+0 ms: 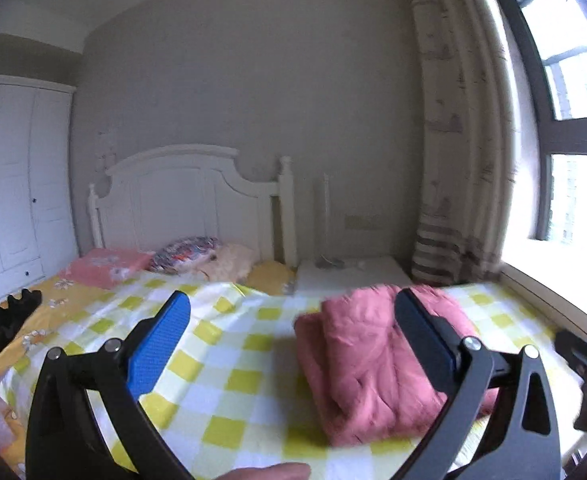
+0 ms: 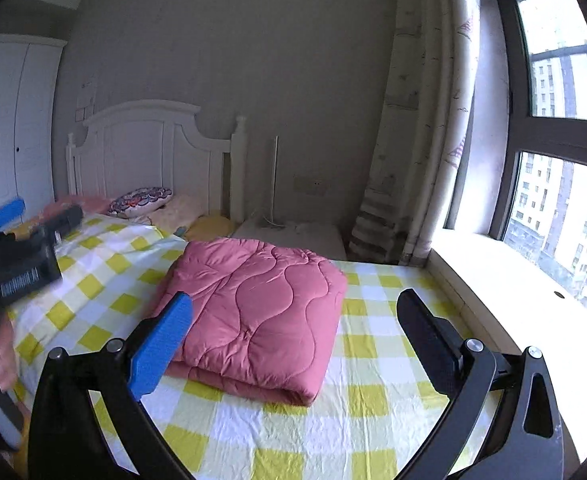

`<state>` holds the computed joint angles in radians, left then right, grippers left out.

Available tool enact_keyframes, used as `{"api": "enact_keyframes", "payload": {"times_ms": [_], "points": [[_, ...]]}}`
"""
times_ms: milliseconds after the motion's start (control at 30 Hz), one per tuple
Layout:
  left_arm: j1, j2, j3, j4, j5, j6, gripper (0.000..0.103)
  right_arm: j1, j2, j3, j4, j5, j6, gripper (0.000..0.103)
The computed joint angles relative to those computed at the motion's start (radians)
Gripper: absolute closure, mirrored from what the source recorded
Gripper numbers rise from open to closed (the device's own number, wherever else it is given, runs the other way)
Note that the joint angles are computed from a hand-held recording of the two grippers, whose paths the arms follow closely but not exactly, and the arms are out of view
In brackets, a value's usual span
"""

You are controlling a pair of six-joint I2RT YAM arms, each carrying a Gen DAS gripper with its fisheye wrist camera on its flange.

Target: Fold large clothes

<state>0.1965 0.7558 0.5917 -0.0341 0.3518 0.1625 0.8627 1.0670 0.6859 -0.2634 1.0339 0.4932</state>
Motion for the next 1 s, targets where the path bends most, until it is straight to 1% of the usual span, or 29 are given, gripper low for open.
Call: {"api": "enact_keyframes", "payload": {"times_ms": [67,167,300,400,433,567,667,800,1000], "points": [[-0.008,-0.043,-0.019,-0.056,0.029,0.007,0.002,-0.005,0.004,-0.004,-0.013,-0.014,0.004,0.005],[-0.040,-0.058,-0.034,-0.076,0.008,0.003,0.002,-0.006,0.019,-0.004,-0.024,-0.011,0.011,0.005],[-0.063,-0.029,-0.040,-0.061,-0.010,0.003,0.002,-0.025,0.014,-0.019,0.007,-0.035,0.005,0.005],[-0.052,-0.046,-0.056,-0.068,-0.004,0.000,0.002,-0.024,0.021,-0.016,0.002,-0.039,0.015,0.005],[-0.065,-0.042,-0.054,-0.069,-0.015,-0.005,0.002,-0.024,0.018,-0.016,0.003,-0.041,0.012,0.005],[-0.041,-0.044,-0.054,-0.079,0.011,-0.002,0.002,-0.017,0.036,-0.011,0.014,-0.039,0.011,0.005],[-0.045,-0.044,-0.055,-0.077,0.007,-0.005,0.002,-0.014,0.049,-0.007,0.021,-0.041,0.010,0.005],[-0.018,-0.043,-0.060,-0.070,0.038,0.008,0.002,-0.018,0.057,-0.007,0.029,-0.054,0.012,0.005],[-0.014,-0.042,-0.060,-0.073,0.041,0.010,0.002,-0.021,0.054,-0.014,0.039,-0.059,0.007,0.005]]}}
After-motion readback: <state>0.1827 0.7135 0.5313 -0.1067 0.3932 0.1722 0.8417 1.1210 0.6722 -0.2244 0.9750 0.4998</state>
